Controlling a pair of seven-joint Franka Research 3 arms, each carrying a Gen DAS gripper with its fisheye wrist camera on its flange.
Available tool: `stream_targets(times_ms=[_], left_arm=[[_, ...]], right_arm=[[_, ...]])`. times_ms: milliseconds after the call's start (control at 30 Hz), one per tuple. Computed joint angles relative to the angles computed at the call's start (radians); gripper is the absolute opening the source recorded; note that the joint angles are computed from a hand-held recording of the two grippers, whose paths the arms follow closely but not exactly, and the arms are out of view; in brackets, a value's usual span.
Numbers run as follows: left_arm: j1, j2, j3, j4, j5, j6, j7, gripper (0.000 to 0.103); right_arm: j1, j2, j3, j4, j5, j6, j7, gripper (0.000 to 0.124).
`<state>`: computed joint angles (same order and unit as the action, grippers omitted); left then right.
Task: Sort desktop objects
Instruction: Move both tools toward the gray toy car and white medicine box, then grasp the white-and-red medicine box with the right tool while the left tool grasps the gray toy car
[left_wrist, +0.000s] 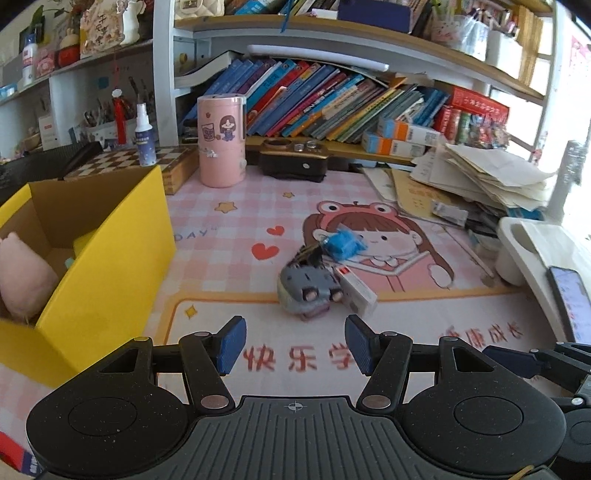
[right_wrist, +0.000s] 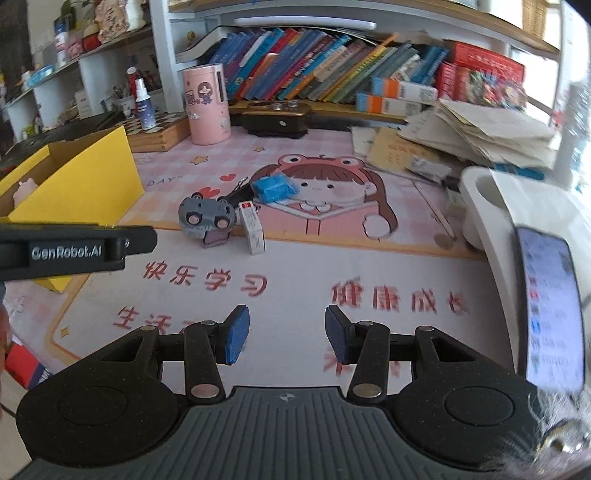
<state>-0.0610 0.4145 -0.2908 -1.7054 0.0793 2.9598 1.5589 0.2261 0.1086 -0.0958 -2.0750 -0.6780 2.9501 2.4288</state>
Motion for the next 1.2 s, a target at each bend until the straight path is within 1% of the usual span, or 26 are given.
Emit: stream_targets(times_ms=[67, 133, 200, 267, 333, 400, 533, 633, 667, 700, 733, 767, 867, 900, 1033, 1067, 1133, 1200], left_arm=[[-0.034, 0.02, 0.037, 0.034, 0.027, -0.005, -0.04, 0.06], [-0.053, 0.04, 0.057, 0.067, 0.051, -0.02, -0.066, 0.06], [-0.069, 0.06, 0.073, 0.1, 0.075, -0.042, -0.086, 0.061], [-0.086, 0.075, 0.092, 0.129, 0.099, -0.064, -0.114, 0.061], [-0.098, 0.089, 0.104, 0.155, 0.116, -0.084, -0.141, 0.061], [-0.105, 0.096, 0.116, 0.172, 0.13, -0.1, -0.17, 0.061], [-0.107, 0.1, 0.126, 0.188, 0.157, -0.122, -0.201, 0.061], [-0.104, 0.104, 0.124, 0.198, 0.17, -0.135, -0.203, 0.065], [-0.104, 0.107, 0.123, 0.202, 0.173, -0.135, -0.205, 0.066], [-0.101, 0.111, 0.119, 0.206, 0.172, -0.137, -0.202, 0.066], [-0.098, 0.117, 0.112, 0.216, 0.168, -0.142, -0.197, 0.066], [-0.097, 0.128, 0.106, 0.23, 0.164, -0.149, -0.191, 0.066], [-0.103, 0.162, 0.095, 0.273, 0.157, -0.163, -0.176, 0.069], [-0.106, 0.176, 0.092, 0.29, 0.155, -0.168, -0.17, 0.07], [-0.126, 0.24, 0.085, 0.37, 0.148, -0.191, -0.146, 0.072], [-0.133, 0.258, 0.086, 0.391, 0.149, -0.197, -0.14, 0.073], [-0.16, 0.295, 0.105, 0.442, 0.163, -0.223, -0.144, 0.073], [-0.196, 0.332, 0.141, 0.496, 0.194, -0.25, -0.166, 0.073]], right_arm=[[-0.014, 0.038, 0.002, 0.028, 0.036, 0.031, -0.064, 0.043], [-0.023, 0.08, 0.005, 0.063, 0.101, 0.057, -0.153, 0.043], [-0.05, 0.129, 0.03, 0.108, 0.193, 0.081, -0.267, 0.043], [-0.086, 0.175, 0.07, 0.155, 0.283, 0.089, -0.379, 0.043], [-0.12, 0.221, 0.109, 0.204, 0.355, 0.09, -0.477, 0.043], [-0.166, 0.276, 0.167, 0.269, 0.425, 0.072, -0.587, 0.042], [-0.198, 0.371, 0.218, 0.381, 0.503, 0.053, -0.727, 0.041], [-0.2, 0.427, 0.229, 0.449, 0.546, 0.041, -0.795, 0.04], [-0.207, 0.441, 0.239, 0.464, 0.564, 0.041, -0.821, 0.034], [-0.218, 0.453, 0.254, 0.479, 0.585, 0.036, -0.849, 0.023], [-0.239, 0.462, 0.282, 0.49, 0.611, 0.025, -0.887, 0.016], [-0.255, 0.466, 0.303, 0.494, 0.634, 0.019, -0.919, 0.013], [-0.241, 0.436, 0.276, 0.449, 0.675, 0.063, -0.934, 0.013], [-0.23, 0.42, 0.257, 0.427, 0.689, 0.075, -0.927, 0.013], [-0.124, 0.342, 0.1, 0.344, 0.729, 0.072, -0.82, 0.013], [-0.104, 0.326, 0.073, 0.325, 0.739, 0.071, -0.806, 0.013], [-0.077, 0.294, 0.036, 0.284, 0.761, 0.072, -0.8, 0.013], [-0.059, 0.266, 0.013, 0.25, 0.776, 0.07, -0.802, 0.013]])
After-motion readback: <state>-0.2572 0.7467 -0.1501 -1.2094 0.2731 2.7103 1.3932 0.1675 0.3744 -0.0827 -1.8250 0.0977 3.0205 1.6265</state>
